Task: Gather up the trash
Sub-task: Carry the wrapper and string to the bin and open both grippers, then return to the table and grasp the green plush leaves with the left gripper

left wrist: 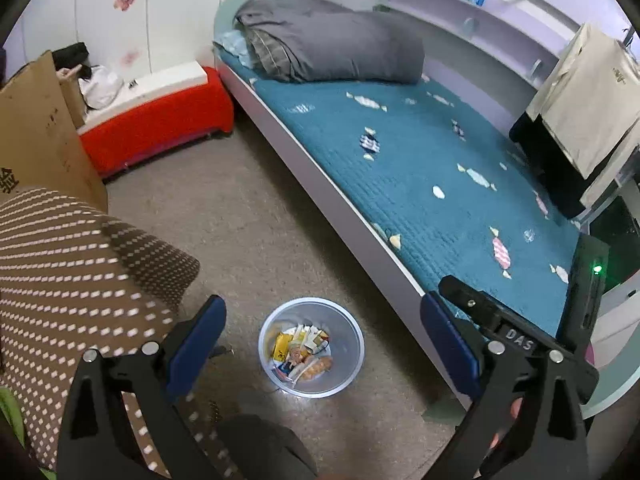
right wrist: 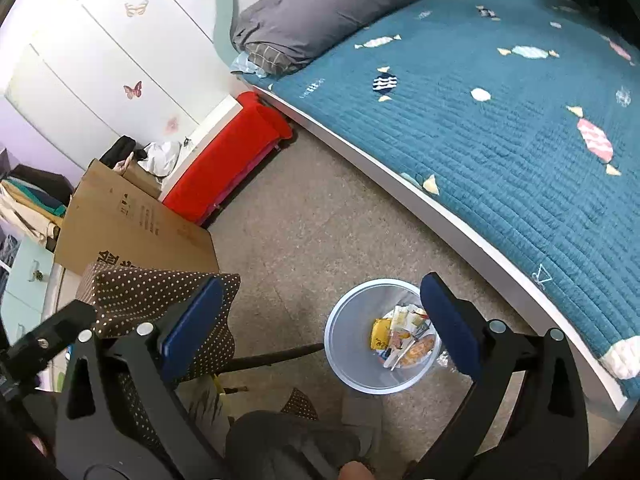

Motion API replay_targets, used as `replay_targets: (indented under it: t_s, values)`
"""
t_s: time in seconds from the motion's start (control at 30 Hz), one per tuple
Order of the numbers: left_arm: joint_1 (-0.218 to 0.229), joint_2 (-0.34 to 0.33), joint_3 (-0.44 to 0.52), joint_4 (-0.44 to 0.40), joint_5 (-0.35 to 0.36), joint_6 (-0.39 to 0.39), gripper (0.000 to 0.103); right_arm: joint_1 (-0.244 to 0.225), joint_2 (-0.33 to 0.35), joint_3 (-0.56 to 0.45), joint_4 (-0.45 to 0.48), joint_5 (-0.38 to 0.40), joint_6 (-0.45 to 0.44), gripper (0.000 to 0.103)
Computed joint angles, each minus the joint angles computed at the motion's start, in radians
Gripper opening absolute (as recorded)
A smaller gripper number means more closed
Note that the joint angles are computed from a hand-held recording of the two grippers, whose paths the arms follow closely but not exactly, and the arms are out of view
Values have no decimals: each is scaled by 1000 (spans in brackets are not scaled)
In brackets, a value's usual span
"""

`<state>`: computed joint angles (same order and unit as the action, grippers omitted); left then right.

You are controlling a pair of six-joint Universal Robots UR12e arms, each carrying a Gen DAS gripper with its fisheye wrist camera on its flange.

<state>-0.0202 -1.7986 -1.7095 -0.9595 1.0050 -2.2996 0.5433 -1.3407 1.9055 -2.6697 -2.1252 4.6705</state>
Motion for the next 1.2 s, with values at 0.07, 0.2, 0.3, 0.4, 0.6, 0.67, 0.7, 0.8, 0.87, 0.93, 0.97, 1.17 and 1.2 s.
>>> replay_targets:
  t_s: [0.07,0.2,0.3,0.4,0.6,0.67,0.7,0.8,0.87,0.93,0.97,1.17,1.2]
  values:
    - [16,15,-7,3,-11,11,95,9,5,-18,13,-3,-3,97]
    - [53,50,-29,16,-40,33,95,34,17,-63,48,-29,-14,97]
    - [84,73,-41,11,-73,56,95,51,27,-104,81,-53,-38,97]
    - [121,96,-54,18,-109,84,95,65,38,-149,106,-66,-77,97]
    - [181,119,-59,20,-167,113,95,94,70,-245,156,-108,-141,97]
    - [199,123,-58,19,-180,117,95,103,80,-275,173,-121,-157,97]
    - [208,125,-58,19,-187,117,95,105,83,-283,177,-124,-164,97]
    - [233,126,-58,41,-199,116,95,115,99,-323,198,-130,-193,97]
    - [247,125,-59,63,-205,113,95,122,111,-355,223,-140,-210,97]
    - [264,121,-59,93,-206,104,95,130,124,-385,244,-151,-231,97]
    - [273,119,-61,112,-207,97,95,134,131,-401,259,-156,-238,97]
    - [318,102,-66,218,-188,42,95,159,186,-509,321,-186,-314,97]
    - [324,97,-68,240,-178,30,95,161,195,-524,326,-189,-326,97]
